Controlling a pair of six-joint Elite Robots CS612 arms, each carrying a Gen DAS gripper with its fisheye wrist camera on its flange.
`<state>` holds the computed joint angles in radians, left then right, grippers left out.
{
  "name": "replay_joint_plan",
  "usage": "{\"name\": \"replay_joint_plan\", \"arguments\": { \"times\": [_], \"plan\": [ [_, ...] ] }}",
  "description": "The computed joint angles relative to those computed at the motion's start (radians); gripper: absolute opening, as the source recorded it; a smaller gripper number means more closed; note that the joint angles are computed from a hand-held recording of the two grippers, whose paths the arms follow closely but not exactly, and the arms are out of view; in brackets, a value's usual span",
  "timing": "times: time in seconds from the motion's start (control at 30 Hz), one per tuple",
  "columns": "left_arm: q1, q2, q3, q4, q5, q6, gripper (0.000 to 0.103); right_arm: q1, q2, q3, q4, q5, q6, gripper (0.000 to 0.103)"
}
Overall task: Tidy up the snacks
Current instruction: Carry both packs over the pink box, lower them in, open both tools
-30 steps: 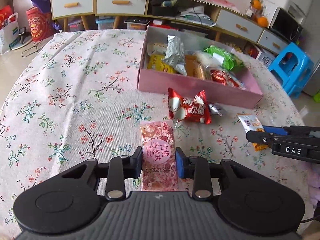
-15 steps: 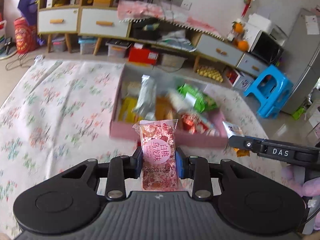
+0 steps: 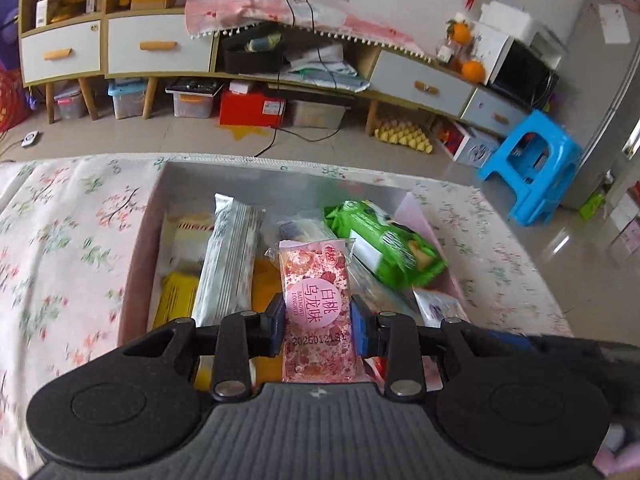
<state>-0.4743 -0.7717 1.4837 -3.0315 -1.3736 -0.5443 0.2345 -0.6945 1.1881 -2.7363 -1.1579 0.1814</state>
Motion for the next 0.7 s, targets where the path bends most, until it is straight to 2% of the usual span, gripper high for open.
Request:
{"name": "replay_joint_plan", "arguments": {
  "times": [0.27, 0.7],
  "plan": [
    [0.012, 0.032, -0.06, 0.063, 0.03, 0.022, 0.03, 0.001, 0.028, -0.036, 0.023, -0.001, 0.038, 0.038],
    [0.007, 0.053, -0.103, 0.116, 0.081, 0.065, 0.03, 0.007, 0.046, -0.061, 0.025, -0.028, 0.053, 0.038]
  ]
}}
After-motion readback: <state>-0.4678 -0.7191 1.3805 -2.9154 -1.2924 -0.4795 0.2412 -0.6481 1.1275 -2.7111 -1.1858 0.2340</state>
